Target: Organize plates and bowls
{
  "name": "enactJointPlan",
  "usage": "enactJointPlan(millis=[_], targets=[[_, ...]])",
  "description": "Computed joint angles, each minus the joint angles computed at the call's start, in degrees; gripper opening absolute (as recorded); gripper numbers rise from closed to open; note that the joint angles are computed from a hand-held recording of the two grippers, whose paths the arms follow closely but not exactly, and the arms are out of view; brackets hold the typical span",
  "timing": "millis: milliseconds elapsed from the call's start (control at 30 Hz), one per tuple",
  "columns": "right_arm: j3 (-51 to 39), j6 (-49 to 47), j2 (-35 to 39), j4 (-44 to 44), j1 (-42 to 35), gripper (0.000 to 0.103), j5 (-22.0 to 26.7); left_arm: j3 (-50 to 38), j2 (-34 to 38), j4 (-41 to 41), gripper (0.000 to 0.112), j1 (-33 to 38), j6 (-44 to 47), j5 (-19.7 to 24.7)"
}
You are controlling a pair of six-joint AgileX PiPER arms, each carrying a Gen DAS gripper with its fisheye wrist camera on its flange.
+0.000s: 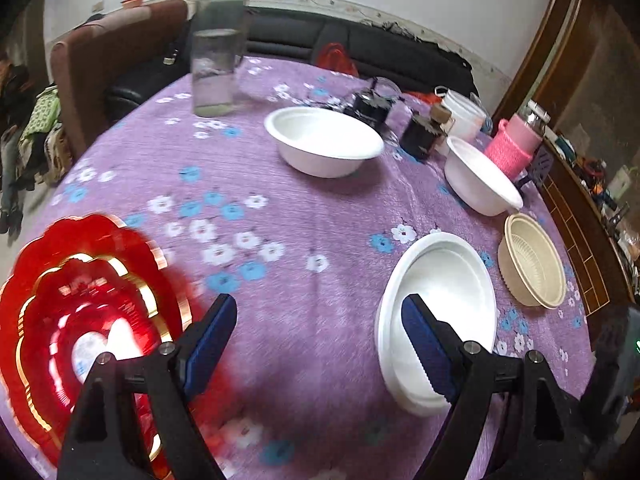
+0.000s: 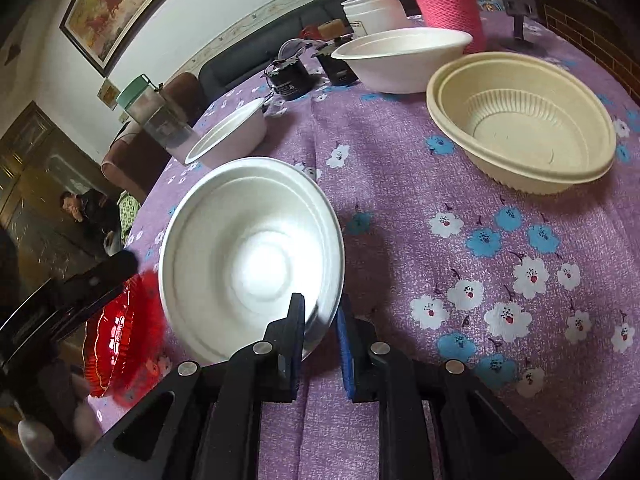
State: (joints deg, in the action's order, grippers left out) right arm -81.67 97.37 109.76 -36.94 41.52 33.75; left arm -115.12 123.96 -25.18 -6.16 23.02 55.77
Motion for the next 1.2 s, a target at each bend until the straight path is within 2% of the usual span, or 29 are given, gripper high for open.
enactJointPlan(millis=[100,233,367,400,433,467,500,533,600,633,667,800,1000,1200], targets=[[1.2,2.1,-0.3,-2.0,0.1,0.031,-0.3,-6.1,4.8,3.1,0.083,-2.1,-3.6,2.5],[1.0,2.8,0.0,-3.2,0.1,0.033,-0.4,-13.0,9.7,3.1,0.083,-2.3,-6.4,8.0],[1.4,4.1,0.1,-4.7,0.3,0.034,-0.9,-10.6,8.5,2.6,0.080,-2.8,-5.5,6.6],[1.3,4.0,0.1,-4.8,0.4,0.034,-0.9,-9.6,7.8,2.6,0.071,-2.9,-5.0,5.9],[1.0,3.7,0.3,-4.8,0.5,0.034,-0.8,-8.4,7.1,3.0,0.056,-3.2,-4.7,4.9],[0.7,3.2,0.5,-4.7,0.4,0.034,-0.8,-6.9,6.2,3.5,0.046,-3.6,-4.1,3.9],[0.5,3.0,0.7,-4.7,0.5,0.034,-0.9,-6.7,6.1,3.9,0.027,-3.8,-3.7,4.1],[0.3,2.8,0.8,-4.8,0.6,0.034,-1.1,-7.6,6.7,3.7,0.015,-4.0,-3.6,4.9],[-0.2,2.3,1.0,-5.2,0.9,0.034,-1.2,-6.0,5.9,3.1,0.011,-4.0,-2.8,4.6],[-0.5,1.9,1.1,-5.1,1.0,0.033,-1.0,-4.6,5.0,2.9,0.010,-4.1,-2.2,3.7],[-0.9,1.6,1.2,-5.3,1.2,0.025,-0.8,-1.9,3.3,2.9,0.010,-4.1,-1.6,2.0],[-2.7,1.9,1.4,-7.0,2.9,0.024,2.6,4.0,-1.2,1.3,0.010,-3.6,1.4,-1.6],[-6.4,0.2,1.8,-7.3,5.1,0.024,5.1,10.8,-8.1,-2.8,0.010,-0.3,6.4,-4.3],[-19.6,-9.5,7.4,-2.8,6.9,0.024,9.2,13.1,-12.2,-6.7,0.011,6.7,10.4,-3.5]])
